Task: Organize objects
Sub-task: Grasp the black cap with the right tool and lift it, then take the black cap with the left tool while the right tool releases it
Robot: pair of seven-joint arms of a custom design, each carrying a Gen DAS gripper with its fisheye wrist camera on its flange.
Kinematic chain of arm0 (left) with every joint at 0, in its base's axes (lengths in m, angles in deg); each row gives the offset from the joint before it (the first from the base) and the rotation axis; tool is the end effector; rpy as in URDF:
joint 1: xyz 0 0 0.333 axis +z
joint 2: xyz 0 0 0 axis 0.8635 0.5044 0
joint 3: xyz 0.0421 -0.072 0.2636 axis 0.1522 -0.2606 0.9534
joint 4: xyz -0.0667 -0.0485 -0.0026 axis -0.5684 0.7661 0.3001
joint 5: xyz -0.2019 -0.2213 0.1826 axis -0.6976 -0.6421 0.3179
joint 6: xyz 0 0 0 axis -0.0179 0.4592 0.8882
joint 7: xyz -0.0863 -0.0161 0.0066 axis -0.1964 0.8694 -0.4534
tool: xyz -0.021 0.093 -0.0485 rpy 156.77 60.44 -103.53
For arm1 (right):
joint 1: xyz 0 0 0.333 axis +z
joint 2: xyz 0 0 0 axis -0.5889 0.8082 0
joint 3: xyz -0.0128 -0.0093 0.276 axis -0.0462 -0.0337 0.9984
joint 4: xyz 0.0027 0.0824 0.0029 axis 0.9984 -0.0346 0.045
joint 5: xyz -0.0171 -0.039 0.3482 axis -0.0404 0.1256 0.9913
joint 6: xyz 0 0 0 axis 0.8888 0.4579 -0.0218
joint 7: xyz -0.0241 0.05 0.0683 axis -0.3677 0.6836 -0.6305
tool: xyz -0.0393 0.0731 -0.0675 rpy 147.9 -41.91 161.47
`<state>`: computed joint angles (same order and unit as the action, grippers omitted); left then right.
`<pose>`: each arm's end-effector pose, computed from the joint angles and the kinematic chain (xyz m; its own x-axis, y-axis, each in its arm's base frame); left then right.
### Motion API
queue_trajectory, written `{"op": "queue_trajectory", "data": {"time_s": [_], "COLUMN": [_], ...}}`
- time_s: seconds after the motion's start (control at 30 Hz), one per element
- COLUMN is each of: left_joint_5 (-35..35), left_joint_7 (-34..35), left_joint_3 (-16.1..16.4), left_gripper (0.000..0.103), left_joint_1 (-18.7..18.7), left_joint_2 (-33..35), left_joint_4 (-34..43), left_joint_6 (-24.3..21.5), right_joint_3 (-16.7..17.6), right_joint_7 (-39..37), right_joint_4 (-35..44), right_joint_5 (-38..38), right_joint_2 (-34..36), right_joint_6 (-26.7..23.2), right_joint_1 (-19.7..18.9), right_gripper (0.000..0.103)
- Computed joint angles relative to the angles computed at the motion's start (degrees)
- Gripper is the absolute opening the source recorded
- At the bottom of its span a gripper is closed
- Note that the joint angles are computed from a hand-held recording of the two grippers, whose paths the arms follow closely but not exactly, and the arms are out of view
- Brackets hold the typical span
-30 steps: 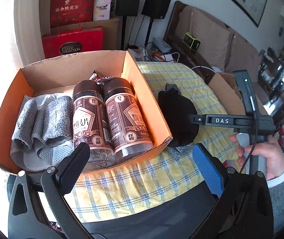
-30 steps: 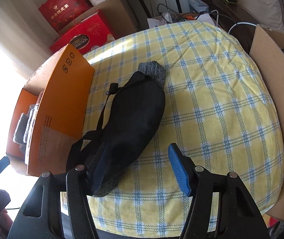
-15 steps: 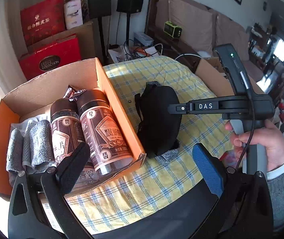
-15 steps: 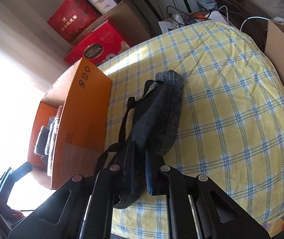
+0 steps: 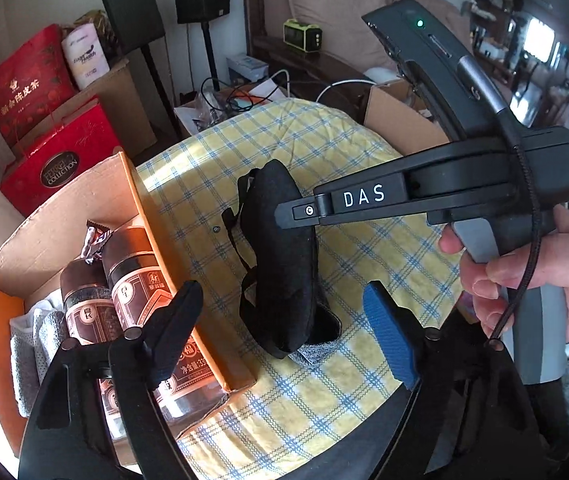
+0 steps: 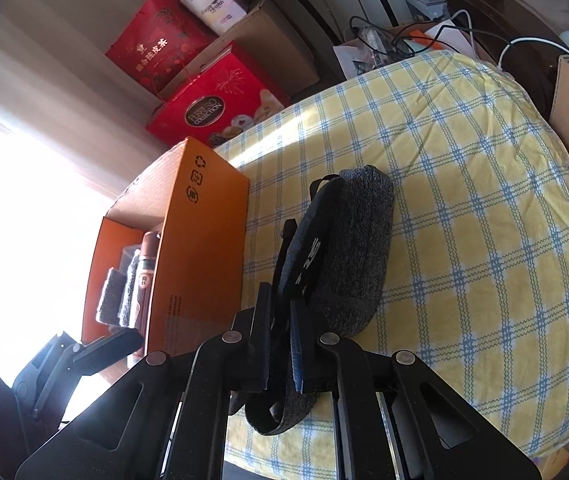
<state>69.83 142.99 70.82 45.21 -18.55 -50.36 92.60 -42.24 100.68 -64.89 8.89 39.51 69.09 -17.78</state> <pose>0.4813 -0.2598 0.4742 -0.1983 -0.9798 -0.0262 -0.8203 0.1805 -0.5427 0.6189 0.3185 0.4032 0.4833 -0.6714 -0.5618 -0.8725 -0.3165 -0.3723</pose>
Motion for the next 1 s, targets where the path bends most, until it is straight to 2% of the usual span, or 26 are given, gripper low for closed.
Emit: {"op": "queue_trajectory", "data": {"time_s": [0.03,0.13,0.2,0.27,0.33,0.43,0.53,0.6,0.7,0.77,0.83,0.9,1.0], "left_joint_5": [-0.22,0.22,-0.46,-1.1,-0.98,-3.73,-7.65,-6.75,-9.27,-9.56,-11.05,-11.03,-10.73], "left_joint_7": [0.86,1.31,2.06,2.53,1.8,1.28,2.62,1.43,3.33,3.69,4.81,4.99,4.94], "left_joint_3": [-0.01,-0.23,-0.38,-0.49,-0.55,-0.62,-0.76,-0.53,-0.24,0.23,0.76,1.2,1.8], "left_gripper": [0.069,0.067,0.061,0.043,0.032,0.005,0.004,0.003,0.003,0.003,0.003,0.003,0.003], "left_joint_1": [-0.02,-0.09,-0.01,0.14,0.17,0.95,1.7,1.62,1.81,1.82,1.72,1.66,1.43], "left_joint_2": [0.64,2.75,4.1,5.3,6.06,5.9,4.73,3.68,1.51,0.13,-1.11,-2.4,-4.4], "left_joint_4": [0.56,2.49,3.48,4.32,4.74,3.29,1.14,0.35,-1.03,-1.45,-1.82,-2.38,-3.58], "left_joint_6": [-0.17,-1.12,-1.42,-1.73,-1.82,1.56,4.87,5.55,6.83,6.9,7.12,7.24,7.33], "right_joint_3": [0.09,0.5,0.68,1.08,1.35,1.44,1.12,1.13,1.59,1.35,0.43,-0.39,-0.18], "right_joint_7": [0.03,-0.09,-0.18,-0.45,-0.82,-1.41,-1.61,-2.04,-3.48,-4.83,-5.97,-5.95,-7.24], "right_joint_4": [0.22,1.21,1.7,2.07,2.13,1.39,0.92,0.72,0.02,-1.59,-3.29,-4.54,-6.41], "right_joint_5": [0.25,1.27,1.97,3.23,4.34,5.39,5.31,5.51,7.21,7.73,6.12,4.04,4.41], "right_joint_2": [0.12,0.7,0.97,1.2,1.15,0.37,-0.47,-0.93,-2.01,-3.68,-5.5,-6.81,-8.55], "right_joint_6": [-0.14,-1.3,-2.05,-3.01,-3.72,-3.8,-3.39,-3.54,-3.86,-2.12,0.53,2.36,3.79], "right_joint_1": [-0.16,-0.88,-1.39,-2.17,-2.76,-3.03,-2.67,-2.76,-3.54,-3.49,-2.45,-1.34,-1.47], "right_gripper": [0.007,0.007,0.007,0.007,0.007,0.007,0.007,0.007,0.017,0.033,0.038,0.038,0.041]}}
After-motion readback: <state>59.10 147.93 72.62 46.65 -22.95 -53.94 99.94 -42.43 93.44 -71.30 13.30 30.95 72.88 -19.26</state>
